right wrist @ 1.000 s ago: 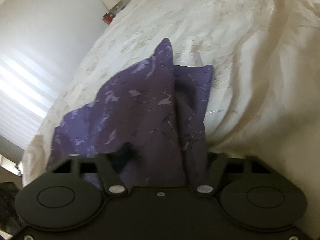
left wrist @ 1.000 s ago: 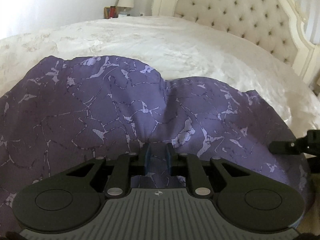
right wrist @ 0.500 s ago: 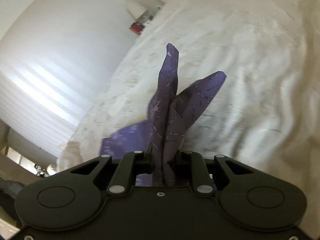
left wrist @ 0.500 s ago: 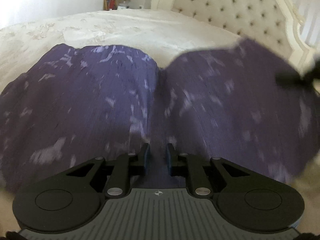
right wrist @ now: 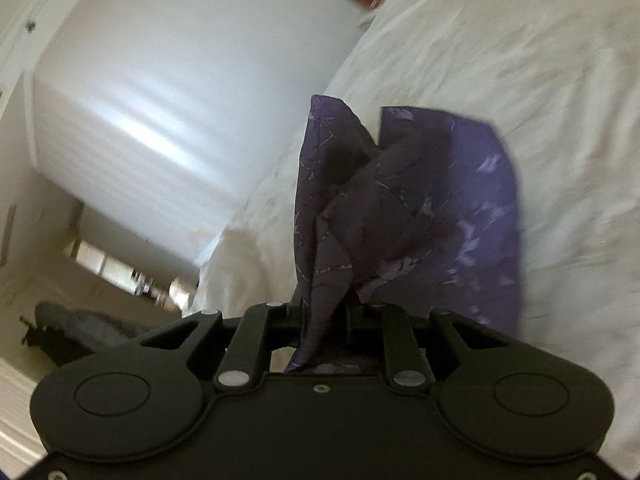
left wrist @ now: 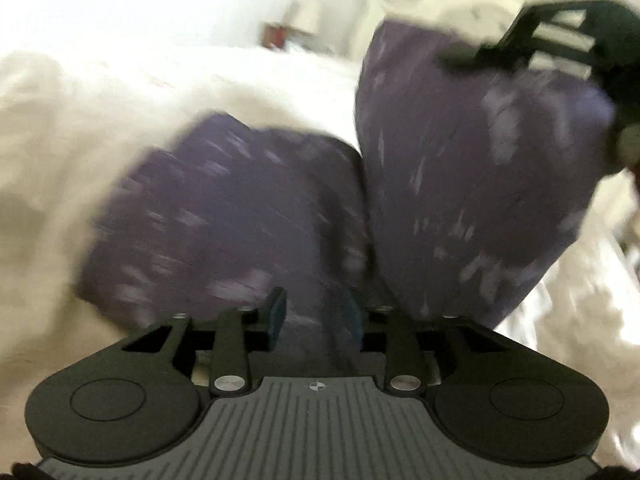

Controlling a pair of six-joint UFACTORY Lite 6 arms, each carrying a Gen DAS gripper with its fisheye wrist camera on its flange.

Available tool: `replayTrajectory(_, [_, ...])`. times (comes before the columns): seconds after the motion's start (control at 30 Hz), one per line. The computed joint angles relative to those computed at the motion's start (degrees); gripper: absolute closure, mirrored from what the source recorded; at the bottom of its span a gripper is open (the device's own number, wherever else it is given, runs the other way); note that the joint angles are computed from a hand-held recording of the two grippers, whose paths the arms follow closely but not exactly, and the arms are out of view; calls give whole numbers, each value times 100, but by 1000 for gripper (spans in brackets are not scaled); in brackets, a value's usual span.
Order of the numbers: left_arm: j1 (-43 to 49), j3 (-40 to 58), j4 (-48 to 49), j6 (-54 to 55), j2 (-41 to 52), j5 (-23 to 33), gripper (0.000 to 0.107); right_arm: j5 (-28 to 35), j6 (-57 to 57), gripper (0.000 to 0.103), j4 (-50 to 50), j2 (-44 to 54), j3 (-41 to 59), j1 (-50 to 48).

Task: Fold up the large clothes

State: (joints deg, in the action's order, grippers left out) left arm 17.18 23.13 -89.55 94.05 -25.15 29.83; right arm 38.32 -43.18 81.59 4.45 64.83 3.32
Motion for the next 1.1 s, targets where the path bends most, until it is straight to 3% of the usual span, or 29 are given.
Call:
replayTrajectory(0.1, [878, -96, 33, 70, -376, 376, 62, -211, -4, 74, 166, 877, 696, 627])
replayTrajectory(0.23, [1955, -45, 77, 24, -454, 981, 61, -360, 53, 69, 362, 2148, 1712, 1233])
replayTrajectory(0.4, [2434, -131, -144, -171, -551, 1187, 61, -560, 60, 64, 452, 3116, 2345, 1752])
replayTrajectory(0.53, [2450, -63, -199, -183, -436, 1218, 61, -379, -131, 59, 545, 3765, 2764, 1912])
replayTrajectory(0.73, [2589, -287, -10, -36, -1207, 1689, 59, 556, -1006, 27, 1236, 3577, 2727, 1663])
replayTrajectory(0.87, [2215, -97, 48, 278, -1066, 1721, 56, 513, -1694, 26, 1510, 2778, 2100, 1428])
replayTrajectory(1.1, [1052, 1121, -360, 970, 477, 1059, 48, 108, -2753, 26, 2365, 1329, 493, 581])
